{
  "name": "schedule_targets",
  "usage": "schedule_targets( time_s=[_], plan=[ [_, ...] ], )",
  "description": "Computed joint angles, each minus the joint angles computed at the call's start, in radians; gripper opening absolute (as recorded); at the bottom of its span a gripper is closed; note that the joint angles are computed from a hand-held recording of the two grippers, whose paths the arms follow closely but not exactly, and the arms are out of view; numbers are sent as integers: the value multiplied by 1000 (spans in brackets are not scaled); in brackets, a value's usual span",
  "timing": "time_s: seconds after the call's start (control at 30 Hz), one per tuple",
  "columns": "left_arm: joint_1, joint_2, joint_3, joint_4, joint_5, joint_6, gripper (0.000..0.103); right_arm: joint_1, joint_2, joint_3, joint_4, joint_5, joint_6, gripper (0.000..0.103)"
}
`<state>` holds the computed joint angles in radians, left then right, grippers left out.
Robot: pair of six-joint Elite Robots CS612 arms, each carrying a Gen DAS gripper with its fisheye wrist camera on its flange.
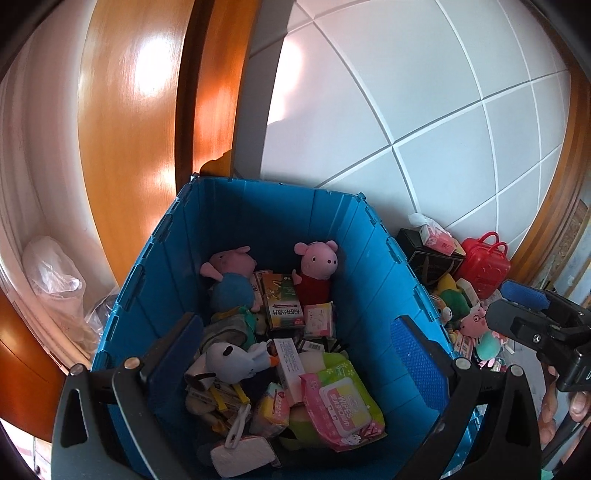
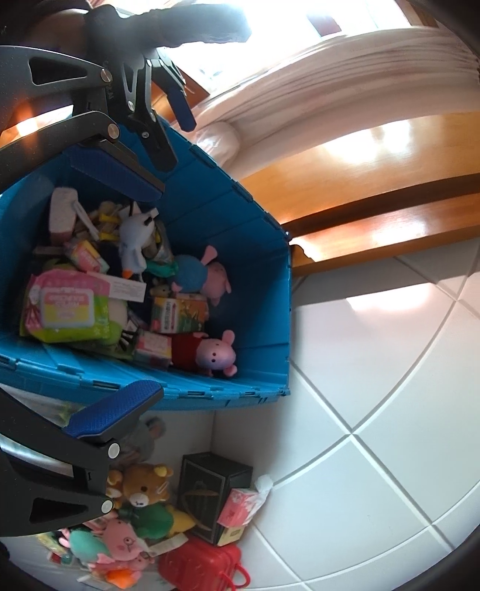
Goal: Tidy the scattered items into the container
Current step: 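Move both open tools back from the crate to the pile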
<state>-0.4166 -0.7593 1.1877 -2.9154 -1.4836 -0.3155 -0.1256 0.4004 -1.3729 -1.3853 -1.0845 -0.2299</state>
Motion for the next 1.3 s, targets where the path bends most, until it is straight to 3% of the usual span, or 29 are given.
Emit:
schedule_targets(
  time_s=[0.3, 0.57, 0.93, 1.3],
  plan=[
    [-55, -42, 57, -21, 26, 39, 103, -49, 51, -115, 35, 78, -12, 101],
    [-117, -53, 59, 12, 61, 4, 103, -132, 81, -186, 99, 136, -34, 102],
    [-215, -9, -25, 76, 65, 10, 103, -266, 100, -217, 175, 115, -81, 102],
    [-276, 51, -133, 156, 93, -7, 103, -366, 105, -198, 206, 119, -129, 102]
  ],
)
